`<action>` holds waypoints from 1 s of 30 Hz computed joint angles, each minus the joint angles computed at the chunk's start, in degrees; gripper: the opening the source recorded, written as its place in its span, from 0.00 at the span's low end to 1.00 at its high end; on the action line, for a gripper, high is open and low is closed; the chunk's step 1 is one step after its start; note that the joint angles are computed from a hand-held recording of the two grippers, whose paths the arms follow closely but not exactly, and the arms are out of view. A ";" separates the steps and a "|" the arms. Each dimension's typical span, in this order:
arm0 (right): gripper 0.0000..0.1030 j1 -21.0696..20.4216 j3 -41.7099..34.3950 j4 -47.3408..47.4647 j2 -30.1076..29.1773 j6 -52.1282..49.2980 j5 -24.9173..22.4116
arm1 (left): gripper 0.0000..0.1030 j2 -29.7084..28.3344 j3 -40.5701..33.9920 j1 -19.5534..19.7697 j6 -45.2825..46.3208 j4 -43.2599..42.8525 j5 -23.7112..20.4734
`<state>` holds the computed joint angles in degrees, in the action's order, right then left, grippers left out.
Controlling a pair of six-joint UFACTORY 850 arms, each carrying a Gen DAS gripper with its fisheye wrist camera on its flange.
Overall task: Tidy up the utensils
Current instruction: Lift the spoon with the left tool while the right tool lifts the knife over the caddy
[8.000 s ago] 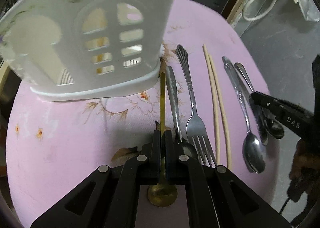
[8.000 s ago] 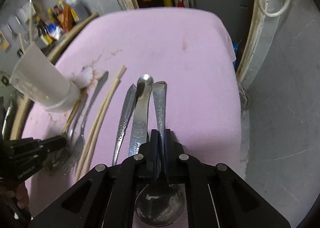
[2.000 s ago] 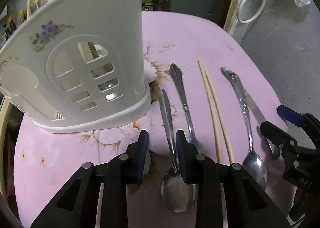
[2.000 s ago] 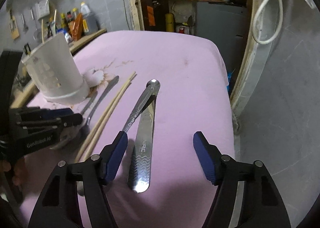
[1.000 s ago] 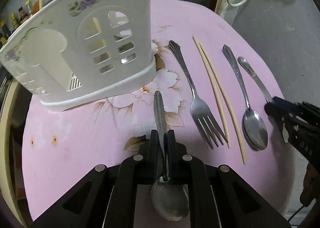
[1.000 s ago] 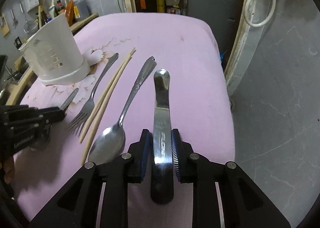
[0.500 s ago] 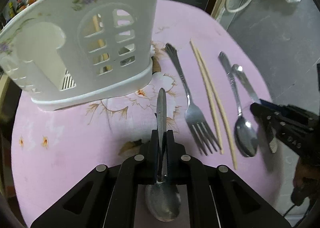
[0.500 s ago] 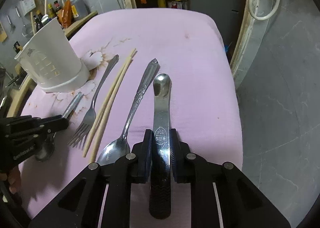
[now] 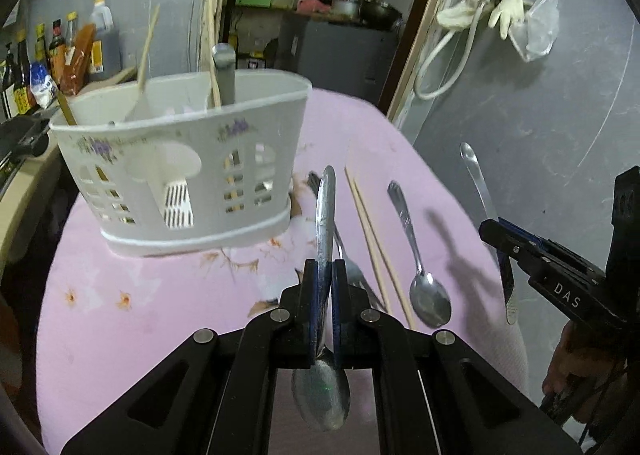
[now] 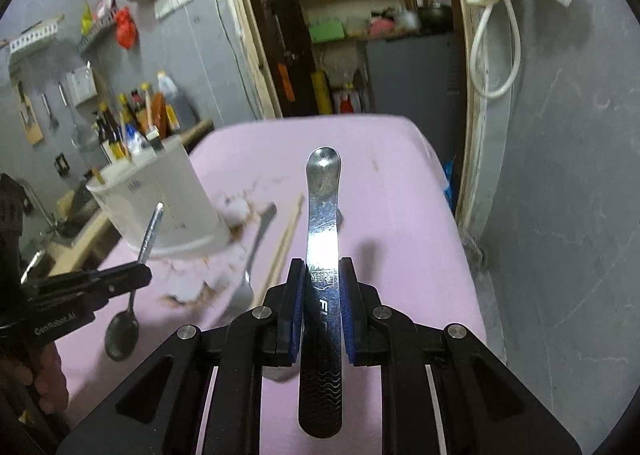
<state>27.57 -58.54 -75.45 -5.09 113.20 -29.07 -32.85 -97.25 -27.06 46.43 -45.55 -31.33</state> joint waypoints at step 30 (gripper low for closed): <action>0.14 0.48 -21.70 -55.67 -18.24 41.38 -8.73 | 0.00 -5.32 -15.66 7.35 19.56 -28.01 11.63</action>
<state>28.05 -80.24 -131.12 -23.33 154.58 -37.81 -38.17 -112.91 -19.70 65.99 -73.56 -19.70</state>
